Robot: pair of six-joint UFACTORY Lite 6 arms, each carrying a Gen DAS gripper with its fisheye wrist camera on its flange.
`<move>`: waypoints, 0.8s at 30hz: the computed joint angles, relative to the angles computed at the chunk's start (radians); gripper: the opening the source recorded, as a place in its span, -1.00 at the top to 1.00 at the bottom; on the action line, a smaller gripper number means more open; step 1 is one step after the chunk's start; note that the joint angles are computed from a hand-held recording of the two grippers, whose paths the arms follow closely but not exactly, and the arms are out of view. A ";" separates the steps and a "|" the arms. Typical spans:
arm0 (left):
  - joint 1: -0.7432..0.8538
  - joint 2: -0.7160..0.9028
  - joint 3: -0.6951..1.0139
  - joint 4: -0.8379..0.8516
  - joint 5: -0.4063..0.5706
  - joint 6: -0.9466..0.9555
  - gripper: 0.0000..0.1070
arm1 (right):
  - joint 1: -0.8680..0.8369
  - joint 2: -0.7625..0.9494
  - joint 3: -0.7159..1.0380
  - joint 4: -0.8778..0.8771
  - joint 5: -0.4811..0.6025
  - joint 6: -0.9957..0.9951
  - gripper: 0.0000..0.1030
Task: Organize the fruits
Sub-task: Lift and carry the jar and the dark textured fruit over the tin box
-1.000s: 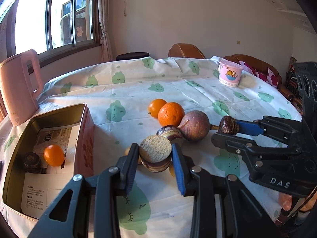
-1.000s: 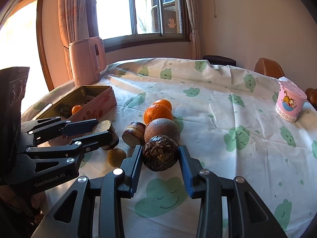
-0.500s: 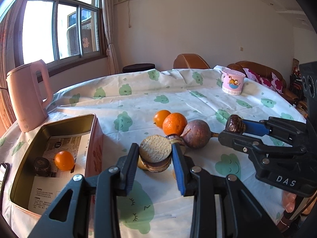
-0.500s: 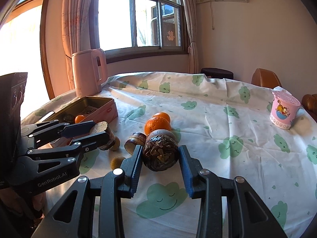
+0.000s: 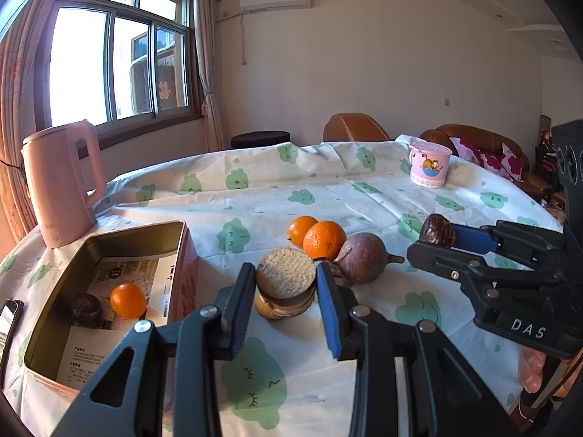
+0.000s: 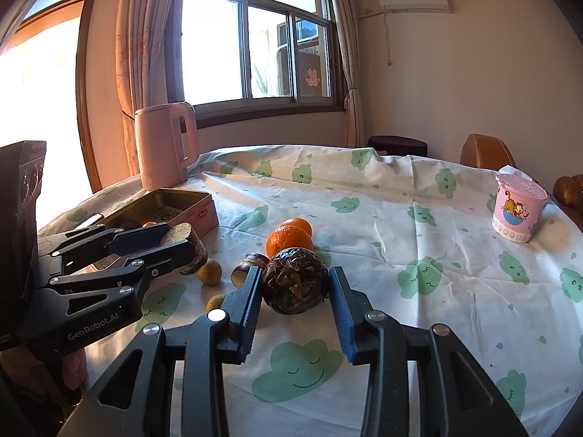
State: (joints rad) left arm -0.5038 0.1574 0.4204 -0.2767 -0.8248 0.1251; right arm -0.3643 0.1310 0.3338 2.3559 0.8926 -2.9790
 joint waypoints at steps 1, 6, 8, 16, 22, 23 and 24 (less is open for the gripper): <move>0.000 -0.001 -0.002 -0.002 -0.004 0.001 0.33 | -0.001 -0.001 -0.002 0.000 0.004 -0.002 0.25; -0.008 -0.007 -0.016 -0.018 -0.031 0.005 0.33 | -0.010 -0.009 -0.015 -0.002 0.023 -0.009 0.25; -0.009 -0.009 -0.021 -0.019 -0.039 0.004 0.34 | -0.013 -0.011 -0.020 -0.003 0.031 -0.012 0.25; -0.021 -0.012 -0.033 -0.044 -0.071 0.007 0.33 | -0.035 -0.015 -0.038 -0.012 0.070 -0.025 0.25; -0.035 -0.018 -0.048 -0.067 -0.101 0.018 0.34 | -0.046 -0.019 -0.048 -0.016 0.091 -0.032 0.25; -0.036 -0.019 -0.050 -0.068 -0.105 0.018 0.34 | -0.049 -0.020 -0.050 -0.019 0.096 -0.033 0.25; -0.037 -0.020 -0.052 -0.071 -0.110 0.019 0.34 | -0.053 -0.022 -0.053 -0.022 0.099 -0.032 0.25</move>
State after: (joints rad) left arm -0.5413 0.1374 0.3681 -0.3481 -0.9352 0.1437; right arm -0.4170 0.1086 0.2809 2.3337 0.9920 -3.0113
